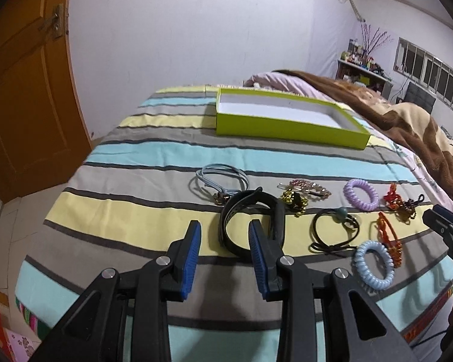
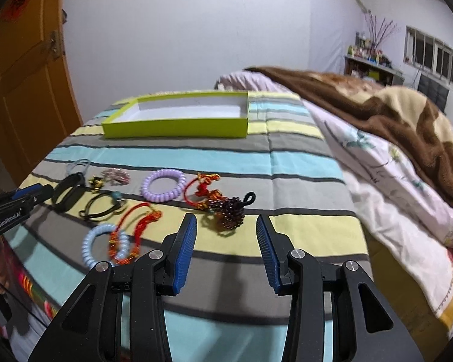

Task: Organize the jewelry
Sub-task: 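Grasp the black strap band with the left tool while the right tool grasps the dark beaded bracelet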

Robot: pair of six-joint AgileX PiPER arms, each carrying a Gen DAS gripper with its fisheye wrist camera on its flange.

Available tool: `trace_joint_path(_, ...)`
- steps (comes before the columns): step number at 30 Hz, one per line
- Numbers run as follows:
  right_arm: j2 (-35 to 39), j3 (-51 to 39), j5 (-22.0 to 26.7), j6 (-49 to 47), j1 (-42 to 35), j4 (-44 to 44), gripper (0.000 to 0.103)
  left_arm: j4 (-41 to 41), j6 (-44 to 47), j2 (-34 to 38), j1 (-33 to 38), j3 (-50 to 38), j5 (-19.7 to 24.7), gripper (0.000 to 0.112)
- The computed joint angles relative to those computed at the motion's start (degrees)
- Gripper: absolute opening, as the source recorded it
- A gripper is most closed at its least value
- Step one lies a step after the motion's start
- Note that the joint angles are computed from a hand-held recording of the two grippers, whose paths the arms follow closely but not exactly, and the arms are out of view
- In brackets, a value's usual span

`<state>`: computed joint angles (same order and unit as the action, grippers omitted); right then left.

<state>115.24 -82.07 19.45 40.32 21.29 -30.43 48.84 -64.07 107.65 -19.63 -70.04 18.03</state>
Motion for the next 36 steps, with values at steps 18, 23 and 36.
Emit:
trace_joint_path(18,8.0,-12.6,7.2,-25.8,-3.4,25.1,0.030,-18.1,20.4,5.4,2.0,-7.6,2.5,0.015)
trace_joint_path(23,5.9,-9.3,5.4,-25.8,-3.6,25.7,0.028,-15.6,17.0,4.3,2.0,-6.2,1.7,0.011)
trace_joint_path(36,-0.6,-0.9,0.5,-23.7,-2.9,24.7,0.026,-11.2,10.7,-1.3,1.2,0.1,-1.1,0.010)
